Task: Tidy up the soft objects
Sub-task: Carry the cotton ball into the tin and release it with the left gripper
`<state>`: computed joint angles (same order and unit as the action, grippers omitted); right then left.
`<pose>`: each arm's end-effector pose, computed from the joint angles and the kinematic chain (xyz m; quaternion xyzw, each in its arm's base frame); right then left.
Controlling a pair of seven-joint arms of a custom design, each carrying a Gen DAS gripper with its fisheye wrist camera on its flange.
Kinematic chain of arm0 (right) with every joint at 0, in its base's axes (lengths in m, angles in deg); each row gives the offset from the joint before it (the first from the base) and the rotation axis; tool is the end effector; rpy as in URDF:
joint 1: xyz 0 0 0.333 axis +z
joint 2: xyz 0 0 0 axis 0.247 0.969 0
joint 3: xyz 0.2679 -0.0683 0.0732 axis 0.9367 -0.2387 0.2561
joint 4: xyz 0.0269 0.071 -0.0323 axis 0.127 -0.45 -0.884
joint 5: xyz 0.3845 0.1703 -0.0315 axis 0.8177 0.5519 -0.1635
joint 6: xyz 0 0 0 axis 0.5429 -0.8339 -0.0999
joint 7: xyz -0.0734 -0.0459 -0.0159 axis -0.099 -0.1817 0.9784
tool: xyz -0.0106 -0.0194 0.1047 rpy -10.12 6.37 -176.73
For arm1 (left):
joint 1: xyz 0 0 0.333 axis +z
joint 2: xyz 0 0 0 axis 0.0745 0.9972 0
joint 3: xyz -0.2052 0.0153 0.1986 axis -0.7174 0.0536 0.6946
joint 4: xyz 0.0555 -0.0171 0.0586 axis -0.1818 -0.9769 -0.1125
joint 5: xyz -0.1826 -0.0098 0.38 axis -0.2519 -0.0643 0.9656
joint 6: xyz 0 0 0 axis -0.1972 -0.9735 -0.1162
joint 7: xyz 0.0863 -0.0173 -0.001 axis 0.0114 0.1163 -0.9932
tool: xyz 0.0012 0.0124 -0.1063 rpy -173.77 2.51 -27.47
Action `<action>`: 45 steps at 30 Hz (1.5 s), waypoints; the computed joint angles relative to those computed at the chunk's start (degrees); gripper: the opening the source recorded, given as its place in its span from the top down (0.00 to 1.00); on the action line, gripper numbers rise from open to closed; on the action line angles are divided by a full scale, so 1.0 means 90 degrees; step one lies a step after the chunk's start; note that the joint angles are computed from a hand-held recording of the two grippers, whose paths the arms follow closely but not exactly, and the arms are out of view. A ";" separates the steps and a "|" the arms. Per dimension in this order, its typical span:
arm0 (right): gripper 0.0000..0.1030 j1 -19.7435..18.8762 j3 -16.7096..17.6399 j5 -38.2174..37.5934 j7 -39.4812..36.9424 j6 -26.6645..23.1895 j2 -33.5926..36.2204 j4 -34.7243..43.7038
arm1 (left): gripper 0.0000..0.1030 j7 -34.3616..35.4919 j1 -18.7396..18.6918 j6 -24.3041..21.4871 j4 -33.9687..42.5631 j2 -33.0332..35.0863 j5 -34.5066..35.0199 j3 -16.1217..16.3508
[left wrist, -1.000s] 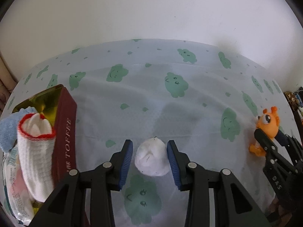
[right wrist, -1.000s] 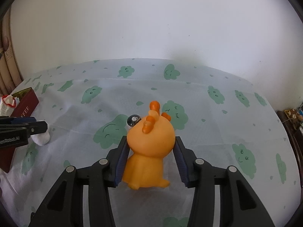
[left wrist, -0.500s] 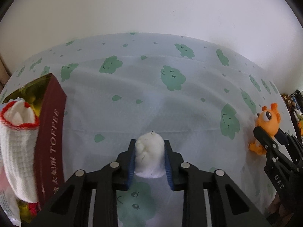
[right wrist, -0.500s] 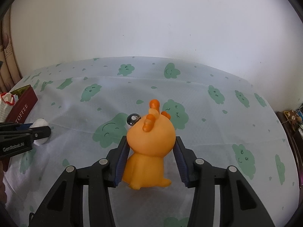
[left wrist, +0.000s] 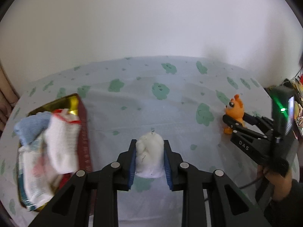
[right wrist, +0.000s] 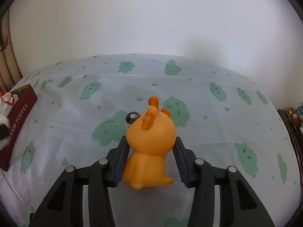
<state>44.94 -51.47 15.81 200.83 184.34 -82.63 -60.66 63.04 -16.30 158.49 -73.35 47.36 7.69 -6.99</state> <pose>0.4276 0.3798 0.5055 -0.5278 0.7715 -0.3143 0.1656 0.5173 -0.3831 0.5463 -0.4743 0.8182 -0.2834 0.1591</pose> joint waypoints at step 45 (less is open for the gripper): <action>0.60 0.0309 -0.0126 -0.0066 -0.0832 -0.0602 0.0683 0.0755 | 0.75 -0.0581 0.1130 0.0125 -0.1430 -0.1221 -0.0131 0.0168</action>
